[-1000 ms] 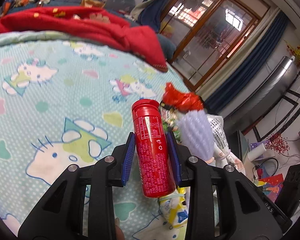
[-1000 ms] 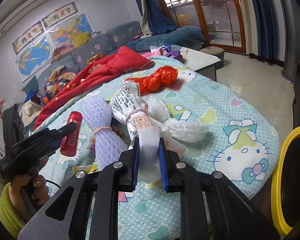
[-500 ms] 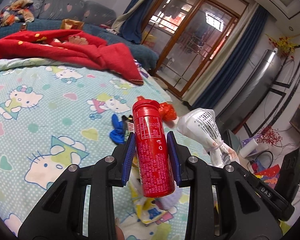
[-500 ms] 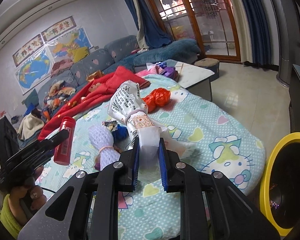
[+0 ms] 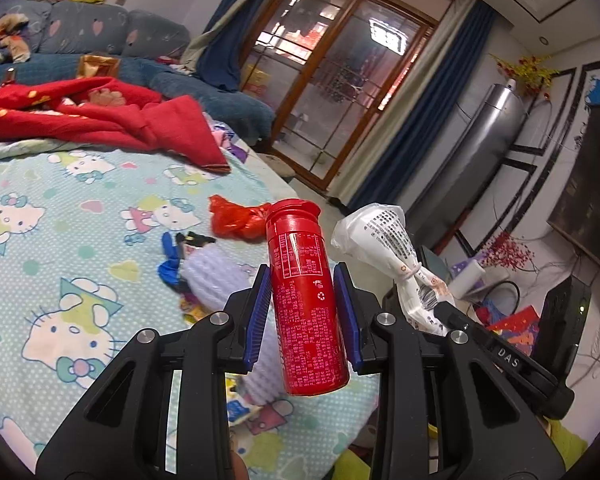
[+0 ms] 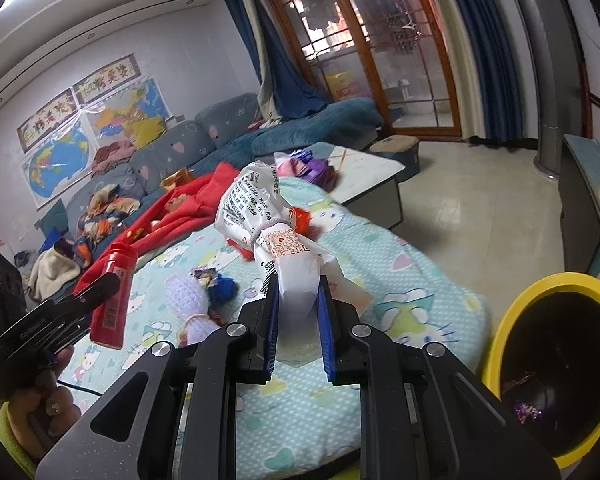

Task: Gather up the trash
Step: 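Carry the red bottle and white bag over the trash bin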

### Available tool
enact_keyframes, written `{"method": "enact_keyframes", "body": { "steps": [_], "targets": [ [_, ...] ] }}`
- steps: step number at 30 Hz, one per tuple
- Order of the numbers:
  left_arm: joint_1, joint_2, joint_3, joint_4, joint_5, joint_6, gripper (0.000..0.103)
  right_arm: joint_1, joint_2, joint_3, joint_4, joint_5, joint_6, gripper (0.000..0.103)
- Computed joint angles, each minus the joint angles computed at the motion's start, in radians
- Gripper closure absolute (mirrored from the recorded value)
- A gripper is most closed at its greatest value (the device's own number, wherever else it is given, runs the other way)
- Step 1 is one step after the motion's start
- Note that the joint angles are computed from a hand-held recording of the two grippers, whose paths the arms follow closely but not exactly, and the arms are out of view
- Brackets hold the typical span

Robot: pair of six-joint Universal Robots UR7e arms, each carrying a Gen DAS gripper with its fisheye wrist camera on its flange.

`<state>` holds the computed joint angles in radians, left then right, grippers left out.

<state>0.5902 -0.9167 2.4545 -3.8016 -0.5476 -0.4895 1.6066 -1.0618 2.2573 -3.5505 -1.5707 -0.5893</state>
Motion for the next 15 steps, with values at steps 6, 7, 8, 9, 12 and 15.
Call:
{"method": "enact_keyframes", "body": {
  "steps": [6, 7, 8, 9, 12, 15],
  "targets": [
    [-0.006, 0.03, -0.022, -0.012, -0.051, 0.042, 0.078, -0.033, -0.046, 0.02, -0.032, -0.005, -0.007, 0.086],
    [-0.005, 0.037, -0.03, -0.01, -0.066, 0.05, 0.078, -0.04, -0.053, 0.024, -0.04, -0.009, -0.008, 0.086],
    [-0.005, 0.044, -0.037, -0.007, -0.074, 0.056, 0.078, -0.047, -0.059, 0.028, -0.047, -0.011, -0.006, 0.086],
    [-0.003, 0.049, -0.045, -0.005, -0.082, 0.064, 0.078, -0.052, -0.065, 0.031, -0.053, -0.013, -0.003, 0.086],
    [0.001, 0.068, -0.068, 0.015, -0.113, 0.075, 0.078, -0.074, -0.085, 0.038, -0.069, -0.023, 0.01, 0.086],
    [0.003, 0.09, -0.093, 0.031, -0.144, 0.091, 0.078, -0.102, -0.106, 0.048, -0.092, -0.03, 0.017, 0.086]
  ]
}}
